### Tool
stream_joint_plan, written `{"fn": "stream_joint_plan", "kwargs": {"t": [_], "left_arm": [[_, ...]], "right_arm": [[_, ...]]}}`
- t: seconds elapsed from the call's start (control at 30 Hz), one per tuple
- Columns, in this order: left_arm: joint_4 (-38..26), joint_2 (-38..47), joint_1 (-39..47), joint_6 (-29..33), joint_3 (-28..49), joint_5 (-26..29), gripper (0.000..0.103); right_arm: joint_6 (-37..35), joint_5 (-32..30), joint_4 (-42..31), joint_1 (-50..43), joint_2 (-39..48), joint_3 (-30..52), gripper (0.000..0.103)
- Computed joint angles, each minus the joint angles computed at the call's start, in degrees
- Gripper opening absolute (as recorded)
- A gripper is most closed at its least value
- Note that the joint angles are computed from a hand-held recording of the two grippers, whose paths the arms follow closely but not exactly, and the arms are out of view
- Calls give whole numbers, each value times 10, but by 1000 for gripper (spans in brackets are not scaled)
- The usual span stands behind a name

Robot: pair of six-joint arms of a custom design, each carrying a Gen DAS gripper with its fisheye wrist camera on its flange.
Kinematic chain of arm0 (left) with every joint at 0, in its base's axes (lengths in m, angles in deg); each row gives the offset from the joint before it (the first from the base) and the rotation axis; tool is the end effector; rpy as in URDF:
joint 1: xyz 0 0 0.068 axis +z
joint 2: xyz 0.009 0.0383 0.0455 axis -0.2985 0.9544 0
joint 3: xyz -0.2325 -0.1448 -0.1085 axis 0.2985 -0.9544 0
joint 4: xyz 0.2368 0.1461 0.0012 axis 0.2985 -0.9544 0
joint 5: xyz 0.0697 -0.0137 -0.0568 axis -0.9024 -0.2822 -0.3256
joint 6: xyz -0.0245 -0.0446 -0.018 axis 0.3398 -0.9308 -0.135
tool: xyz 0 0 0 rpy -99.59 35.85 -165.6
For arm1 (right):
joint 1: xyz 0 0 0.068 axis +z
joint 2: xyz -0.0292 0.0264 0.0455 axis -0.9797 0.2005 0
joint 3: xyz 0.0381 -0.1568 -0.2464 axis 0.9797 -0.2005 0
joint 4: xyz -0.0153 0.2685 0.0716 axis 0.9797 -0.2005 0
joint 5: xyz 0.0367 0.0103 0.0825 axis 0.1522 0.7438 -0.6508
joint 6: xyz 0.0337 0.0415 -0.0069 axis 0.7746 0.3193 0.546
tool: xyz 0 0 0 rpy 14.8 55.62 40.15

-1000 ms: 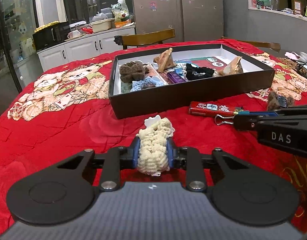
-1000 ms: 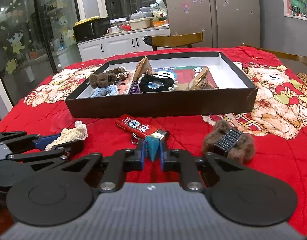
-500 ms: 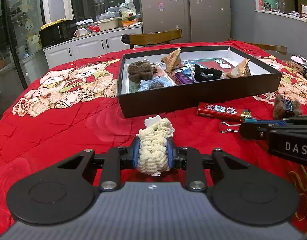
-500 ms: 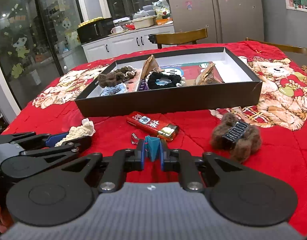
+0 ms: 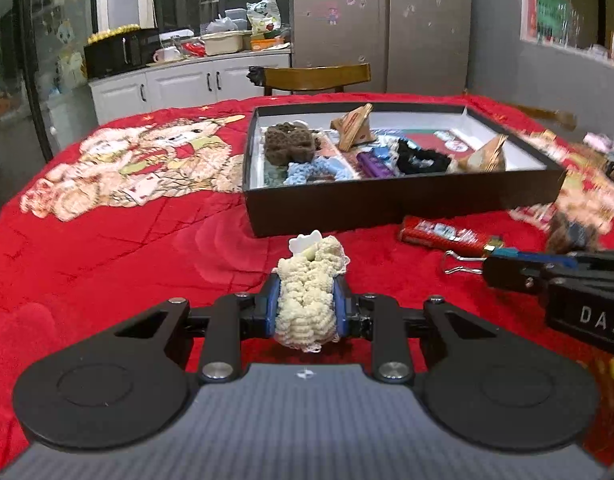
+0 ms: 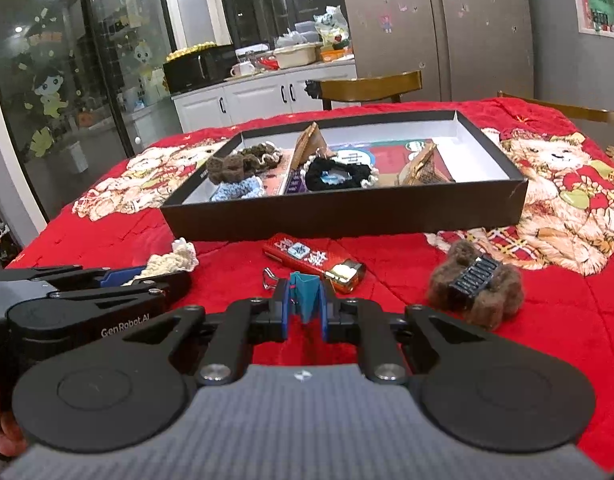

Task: Organize objects
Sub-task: 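Lift and carry the cream scrunchie and binder clip over the box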

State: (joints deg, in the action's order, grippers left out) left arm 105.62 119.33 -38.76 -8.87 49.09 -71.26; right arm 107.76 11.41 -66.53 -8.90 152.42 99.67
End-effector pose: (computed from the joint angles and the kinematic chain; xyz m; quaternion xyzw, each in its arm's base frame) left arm 0.2175 -0.0923 0.0809 0.2666 0.8457 -0.1334 0.4426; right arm 0.1260 0.2540 0.1474 0.1502 0.8625 0.0231 0.4827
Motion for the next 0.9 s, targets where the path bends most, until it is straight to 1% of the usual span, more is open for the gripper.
{"fn": "stream_joint_plan", "kwargs": {"t": [0.17, 0.37, 0.53, 0.6, 0.63, 0.77, 0.8, 0.87, 0.9], "left_arm": [[3, 0, 5, -12, 1, 4, 31], [1, -7, 21, -25, 4, 27, 31], [28, -19, 27, -30, -5, 36, 31], [48, -31, 22, -29, -14, 26, 31], [45, -41, 18, -29, -15, 22, 31], [3, -97, -2, -36, -10, 7, 31], [-16, -113, -5, -39, -5, 7, 31], [-85, -148, -5, -23, 16, 38, 31], [-109, -160, -7, -28, 26, 44, 31]], "right_arm": [[2, 12, -3, 7, -3, 0, 17], [4, 10, 7, 7, -9, -3, 17], [31, 35, -18, 11, -33, -3, 17], [40, 42, -27, 10, -47, -5, 17], [40, 42, -34, 6, -57, -4, 17], [12, 42, -31, -9, -112, -14, 17], [11, 45, -42, -10, -124, -12, 17], [4, 53, -63, -14, -145, -6, 17], [6, 56, -77, -16, -158, -2, 17]]}}
